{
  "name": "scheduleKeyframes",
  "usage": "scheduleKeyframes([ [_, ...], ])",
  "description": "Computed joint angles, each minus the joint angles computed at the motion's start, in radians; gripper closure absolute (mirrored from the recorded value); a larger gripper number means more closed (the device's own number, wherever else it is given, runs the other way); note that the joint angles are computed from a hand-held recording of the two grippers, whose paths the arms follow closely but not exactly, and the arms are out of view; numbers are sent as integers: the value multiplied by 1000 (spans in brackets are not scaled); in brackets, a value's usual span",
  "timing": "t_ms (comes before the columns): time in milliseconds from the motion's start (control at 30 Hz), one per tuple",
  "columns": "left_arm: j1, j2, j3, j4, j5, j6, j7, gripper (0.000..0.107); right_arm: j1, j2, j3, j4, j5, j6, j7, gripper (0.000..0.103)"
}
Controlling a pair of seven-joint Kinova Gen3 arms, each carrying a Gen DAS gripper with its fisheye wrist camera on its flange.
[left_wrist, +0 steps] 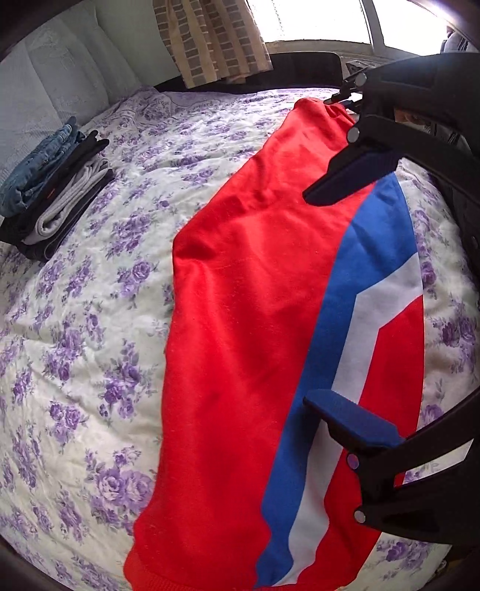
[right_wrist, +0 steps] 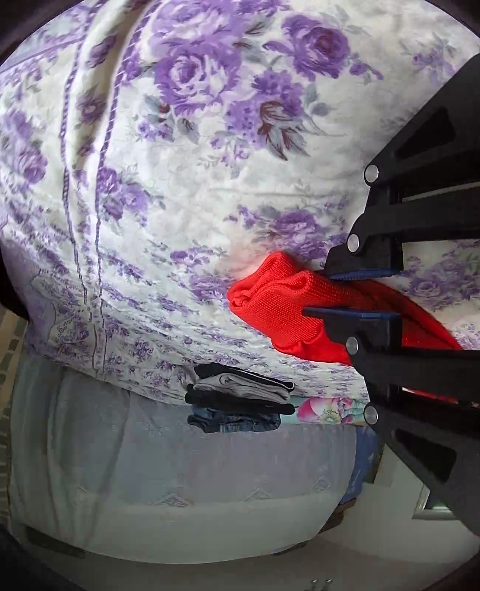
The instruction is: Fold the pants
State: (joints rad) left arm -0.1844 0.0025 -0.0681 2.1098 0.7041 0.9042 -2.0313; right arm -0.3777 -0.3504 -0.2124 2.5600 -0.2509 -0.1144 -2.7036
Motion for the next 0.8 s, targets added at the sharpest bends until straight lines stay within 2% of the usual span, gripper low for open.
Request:
scheduleKeyframes([
  [67,5,-4,3,-5,9,-2,-11,10,59,-23,-43,-55,13,81,0,90],
  [167,19,4,15,-22,1,4,-23,10,175,-29,-155,-174,124,203,21,90],
  [200,28,9,23,-28,-22,-2,-4,10,198,-29,-192,-220,165,244,34,90],
  [267,29,14,21,-25,-22,-2,-9,10,190,-15,-215,-312,245,325,35,90],
  [400,-12,-29,-24,-1,40,21,-86,10,91,97,-220,-498,408,404,52,90],
  [567,-98,-89,-120,12,113,110,-181,10,-139,327,-186,-729,608,517,89,90],
  [667,-159,-115,-179,20,114,173,-225,10,-276,466,-161,-868,656,615,172,90],
  [733,-196,-126,-210,24,101,208,-246,10,-329,558,-184,-958,658,696,251,90],
  [800,-237,-131,-242,32,87,237,-269,10,-338,641,-256,-1027,695,777,303,91],
])
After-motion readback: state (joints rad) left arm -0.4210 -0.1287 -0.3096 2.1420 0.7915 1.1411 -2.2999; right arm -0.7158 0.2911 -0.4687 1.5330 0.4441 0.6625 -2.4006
